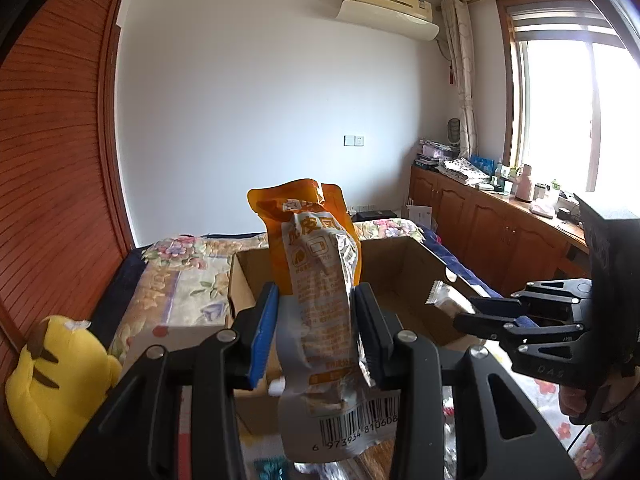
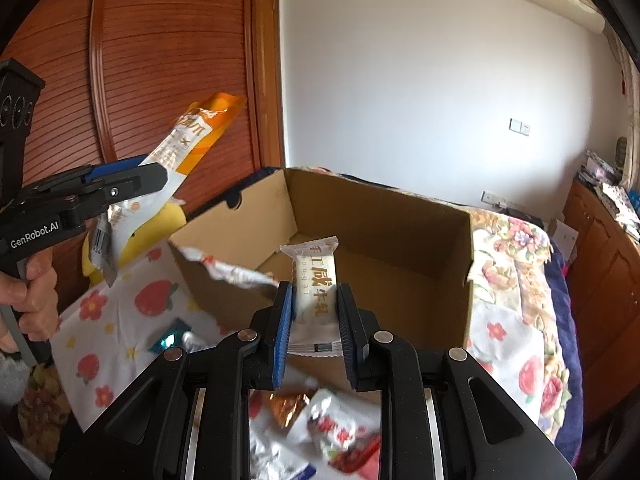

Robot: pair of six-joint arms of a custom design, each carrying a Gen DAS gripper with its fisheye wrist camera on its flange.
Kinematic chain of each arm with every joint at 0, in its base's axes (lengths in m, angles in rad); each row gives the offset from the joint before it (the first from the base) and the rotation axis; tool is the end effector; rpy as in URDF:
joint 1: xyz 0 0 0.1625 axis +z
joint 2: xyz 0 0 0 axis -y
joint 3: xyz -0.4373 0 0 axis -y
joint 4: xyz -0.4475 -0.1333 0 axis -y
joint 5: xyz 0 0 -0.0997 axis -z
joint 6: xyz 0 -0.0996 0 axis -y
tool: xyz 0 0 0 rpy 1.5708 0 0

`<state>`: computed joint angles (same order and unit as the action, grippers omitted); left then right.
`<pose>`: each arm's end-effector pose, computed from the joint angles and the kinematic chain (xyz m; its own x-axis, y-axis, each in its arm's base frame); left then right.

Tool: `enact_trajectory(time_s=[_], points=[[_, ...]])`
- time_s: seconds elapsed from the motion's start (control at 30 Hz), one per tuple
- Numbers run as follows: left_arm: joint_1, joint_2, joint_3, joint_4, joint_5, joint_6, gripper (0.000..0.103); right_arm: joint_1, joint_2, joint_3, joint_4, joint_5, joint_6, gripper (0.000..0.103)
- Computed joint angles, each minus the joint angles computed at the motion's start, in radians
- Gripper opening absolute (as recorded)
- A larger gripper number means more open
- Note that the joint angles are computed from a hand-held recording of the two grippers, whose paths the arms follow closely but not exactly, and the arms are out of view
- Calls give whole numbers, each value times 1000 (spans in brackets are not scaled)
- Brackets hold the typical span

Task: Organize snacks
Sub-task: 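Lift both snacks over the box and open both tools to drop them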

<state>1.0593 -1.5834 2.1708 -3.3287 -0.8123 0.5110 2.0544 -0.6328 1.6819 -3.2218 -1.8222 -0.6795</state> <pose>-0.0553 -0.5107 0.4154 -0.7293 -0.0057 -0.6842 0.6276 0.3928 -0.6722 0.4273 -0.5803 0.0101 -0.4771 -0.7119 0.5153 -0.8781 0.3630 -0.3116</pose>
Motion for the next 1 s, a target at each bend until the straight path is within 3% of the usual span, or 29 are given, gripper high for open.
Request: enact_trajectory(time_s=[0.33, 0.8, 0.83, 0.87, 1.0], points=[[77, 116, -122, 11, -74, 29, 37, -29, 91, -145, 58, 3, 16, 20], [120, 191, -163, 28, -53, 5, 44, -41, 148, -217, 84, -17, 31, 22], [117, 193, -161, 18, -48, 13, 46, -40, 152, -220, 81, -23, 36, 25], [114, 195, -157, 2, -44, 23, 49, -39, 156, -223, 77, -30, 41, 36], [105, 185, -138, -13, -36, 35, 52, -38, 154, -218, 70, -31, 44, 37]])
